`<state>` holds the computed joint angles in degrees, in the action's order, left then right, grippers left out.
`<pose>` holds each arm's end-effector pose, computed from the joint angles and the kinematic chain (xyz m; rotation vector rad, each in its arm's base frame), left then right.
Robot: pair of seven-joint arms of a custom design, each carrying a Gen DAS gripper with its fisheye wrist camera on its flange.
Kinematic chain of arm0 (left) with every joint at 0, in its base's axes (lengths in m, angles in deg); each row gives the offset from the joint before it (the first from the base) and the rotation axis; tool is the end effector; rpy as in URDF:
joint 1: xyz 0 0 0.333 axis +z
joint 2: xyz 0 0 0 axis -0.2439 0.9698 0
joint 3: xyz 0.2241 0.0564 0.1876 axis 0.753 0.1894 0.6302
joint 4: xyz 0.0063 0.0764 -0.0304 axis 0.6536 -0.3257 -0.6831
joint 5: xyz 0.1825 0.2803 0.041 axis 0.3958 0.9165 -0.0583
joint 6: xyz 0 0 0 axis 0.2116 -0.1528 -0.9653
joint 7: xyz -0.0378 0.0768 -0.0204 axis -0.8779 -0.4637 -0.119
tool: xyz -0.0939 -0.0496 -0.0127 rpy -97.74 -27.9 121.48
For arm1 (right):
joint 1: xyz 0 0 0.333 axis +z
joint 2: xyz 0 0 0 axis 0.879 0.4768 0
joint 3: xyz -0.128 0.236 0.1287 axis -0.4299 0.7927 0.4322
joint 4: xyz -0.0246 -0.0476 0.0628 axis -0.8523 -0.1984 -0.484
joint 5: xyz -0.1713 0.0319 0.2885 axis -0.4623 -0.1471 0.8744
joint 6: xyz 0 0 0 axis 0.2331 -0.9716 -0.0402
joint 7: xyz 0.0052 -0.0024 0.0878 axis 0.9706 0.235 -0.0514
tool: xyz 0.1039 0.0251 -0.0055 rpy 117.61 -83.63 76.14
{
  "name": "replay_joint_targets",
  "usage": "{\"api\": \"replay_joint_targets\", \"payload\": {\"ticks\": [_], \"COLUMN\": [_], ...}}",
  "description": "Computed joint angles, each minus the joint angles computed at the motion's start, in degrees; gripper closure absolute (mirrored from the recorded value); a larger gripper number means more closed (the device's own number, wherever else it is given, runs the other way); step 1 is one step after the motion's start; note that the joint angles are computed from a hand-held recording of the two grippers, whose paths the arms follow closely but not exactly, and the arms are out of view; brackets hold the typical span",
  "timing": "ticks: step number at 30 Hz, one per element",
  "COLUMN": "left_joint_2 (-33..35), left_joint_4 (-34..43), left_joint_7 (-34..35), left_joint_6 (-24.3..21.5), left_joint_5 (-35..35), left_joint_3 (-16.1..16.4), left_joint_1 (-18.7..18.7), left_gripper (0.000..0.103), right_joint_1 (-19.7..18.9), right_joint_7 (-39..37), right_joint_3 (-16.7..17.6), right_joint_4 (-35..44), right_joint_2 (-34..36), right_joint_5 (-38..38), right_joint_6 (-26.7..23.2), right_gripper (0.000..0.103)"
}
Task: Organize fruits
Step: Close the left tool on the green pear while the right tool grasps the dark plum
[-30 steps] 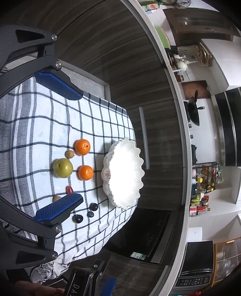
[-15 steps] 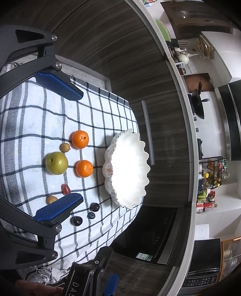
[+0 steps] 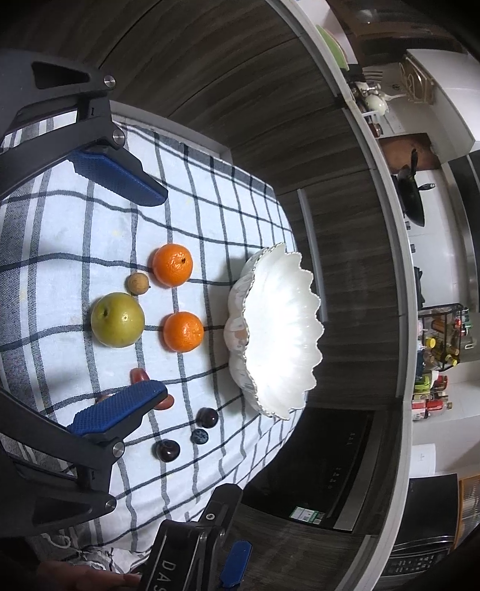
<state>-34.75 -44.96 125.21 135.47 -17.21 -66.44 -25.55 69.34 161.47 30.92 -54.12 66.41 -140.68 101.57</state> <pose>0.5845 -0.1860 0.4719 -1.3357 2.0279 -0.8618 0.5403 0.0953 0.5046 -1.4992 1.9416 -0.9067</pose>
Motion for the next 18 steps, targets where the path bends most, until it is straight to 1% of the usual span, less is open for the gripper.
{"api": "replay_joint_targets", "payload": {"ticks": [3, 6, 12, 18], "left_joint_2": [1.2, 2.1, 3.8, 5.5], "left_joint_4": [1.0, 1.7, 3.0, 4.4], "left_joint_7": [1.0, 1.8, 4.2, 5.6], "left_joint_6": [-0.6, -1.4, -2.7, -4.0], "left_joint_5": [-0.6, -1.2, -3.4, -4.7], "left_joint_3": [-0.7, -1.1, -2.5, -2.7], "left_joint_1": [0.4, 0.6, 1.6, 1.5], "left_gripper": [0.011, 0.012, 0.015, 0.019], "right_joint_1": [0.1, 0.3, 1.0, 1.7], "right_joint_7": [-0.9, -2.2, -4.5, -7.1], "right_joint_3": [-0.1, -0.3, -1.2, -1.9], "right_joint_4": [0.5, 0.7, 1.1, 1.6], "right_joint_2": [1.0, 1.8, 3.5, 5.3], "right_joint_5": [0.9, 2.1, 4.4, 7.0], "right_joint_6": [0.1, 0.2, 0.6, 1.3], "right_gripper": [0.006, 0.01, 0.013, 0.017]}}
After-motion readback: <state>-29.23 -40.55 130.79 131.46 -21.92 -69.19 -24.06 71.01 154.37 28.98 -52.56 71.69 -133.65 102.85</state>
